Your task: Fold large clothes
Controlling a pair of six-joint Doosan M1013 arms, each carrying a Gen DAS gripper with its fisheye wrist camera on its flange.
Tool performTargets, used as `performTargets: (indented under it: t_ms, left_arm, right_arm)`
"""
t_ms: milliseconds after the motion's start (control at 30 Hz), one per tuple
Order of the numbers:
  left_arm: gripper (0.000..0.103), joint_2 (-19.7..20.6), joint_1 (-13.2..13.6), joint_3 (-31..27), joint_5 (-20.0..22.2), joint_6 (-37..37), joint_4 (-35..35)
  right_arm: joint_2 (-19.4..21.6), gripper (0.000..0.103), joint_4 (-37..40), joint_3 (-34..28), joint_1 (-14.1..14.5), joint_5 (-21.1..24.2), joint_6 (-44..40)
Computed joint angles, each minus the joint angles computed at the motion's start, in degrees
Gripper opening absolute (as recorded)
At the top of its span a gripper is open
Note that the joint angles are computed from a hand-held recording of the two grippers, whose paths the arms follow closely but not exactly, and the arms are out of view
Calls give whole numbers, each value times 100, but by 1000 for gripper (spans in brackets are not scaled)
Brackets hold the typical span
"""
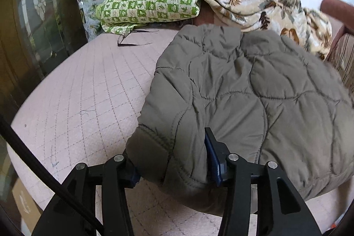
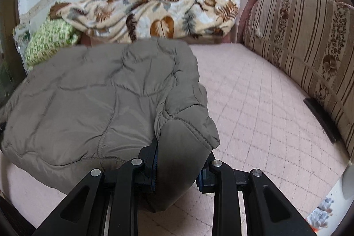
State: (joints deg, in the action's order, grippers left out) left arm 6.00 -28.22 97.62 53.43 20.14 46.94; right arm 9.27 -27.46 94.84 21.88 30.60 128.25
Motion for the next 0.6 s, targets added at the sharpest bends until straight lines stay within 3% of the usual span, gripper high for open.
performTargets:
  t_ms: [133,367,467,533,600]
  left_arm:
    - [51,78,-28,-2,125,49,6]
    - [53,81,-67,56,145,-30,96]
    - [63,20,-18,109,62,-223,20]
    - [71,-36,1,165,77,-396,24]
    - [79,-81,29,183,83,-474,-41]
  right_arm:
    - [31,28,4,16,19,85,-4]
    - [30,33,662,58,-107,60,-350]
    - [-21,42,977,135,-187,-73,-393]
    - [-82,57,1245,190,-278,-104,-373]
    - [-141,61,1440,218,-325,-157,-588]
